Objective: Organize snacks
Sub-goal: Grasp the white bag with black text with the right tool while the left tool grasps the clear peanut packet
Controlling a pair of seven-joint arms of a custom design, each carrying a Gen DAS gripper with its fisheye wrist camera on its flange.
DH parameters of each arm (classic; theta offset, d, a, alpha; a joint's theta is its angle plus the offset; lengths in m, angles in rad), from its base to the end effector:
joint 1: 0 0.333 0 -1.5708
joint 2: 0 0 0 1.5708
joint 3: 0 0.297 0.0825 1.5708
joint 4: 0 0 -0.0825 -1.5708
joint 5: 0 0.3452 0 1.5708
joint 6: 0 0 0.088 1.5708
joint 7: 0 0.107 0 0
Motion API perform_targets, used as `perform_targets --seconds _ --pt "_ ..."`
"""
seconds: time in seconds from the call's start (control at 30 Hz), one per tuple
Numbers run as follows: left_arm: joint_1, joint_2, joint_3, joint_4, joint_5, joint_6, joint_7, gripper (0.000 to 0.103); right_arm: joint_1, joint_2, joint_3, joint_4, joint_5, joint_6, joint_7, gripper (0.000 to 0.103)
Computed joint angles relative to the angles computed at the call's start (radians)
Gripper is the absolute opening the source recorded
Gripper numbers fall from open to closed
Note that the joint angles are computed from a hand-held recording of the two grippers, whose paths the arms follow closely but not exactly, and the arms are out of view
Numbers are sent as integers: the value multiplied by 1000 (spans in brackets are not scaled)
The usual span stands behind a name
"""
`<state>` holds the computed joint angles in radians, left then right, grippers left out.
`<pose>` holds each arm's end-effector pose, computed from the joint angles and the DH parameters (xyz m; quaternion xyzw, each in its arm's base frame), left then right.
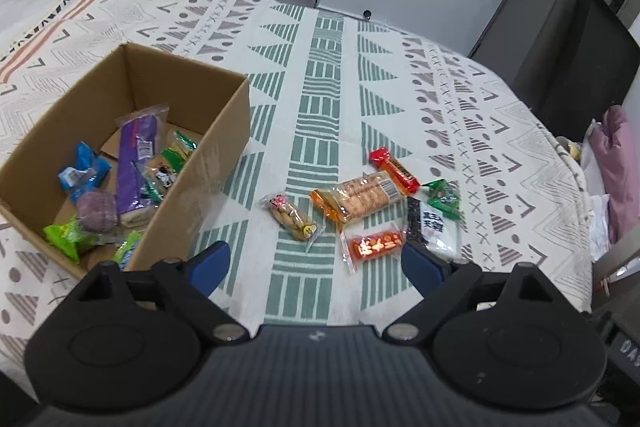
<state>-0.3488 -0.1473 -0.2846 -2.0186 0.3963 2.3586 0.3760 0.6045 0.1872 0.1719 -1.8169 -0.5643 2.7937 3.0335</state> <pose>0.4188 -0.3110 0.5601 -0.7792 0.5513 -0.2535 0.1568 0.4296 0.4456 0.5224 -0.5592 0.7191 -0.0428 0.4103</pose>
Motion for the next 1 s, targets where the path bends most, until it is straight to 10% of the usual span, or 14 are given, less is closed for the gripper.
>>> perform_targets --seconds 0.57,1.0 --pt "37 156 23 16 136 63 -164 61 -17 235 24 260 205 -81 -265 97" --pt "18 251 31 93 192 4 -240 57 31 411 -15 511 224 -219 -375 97"
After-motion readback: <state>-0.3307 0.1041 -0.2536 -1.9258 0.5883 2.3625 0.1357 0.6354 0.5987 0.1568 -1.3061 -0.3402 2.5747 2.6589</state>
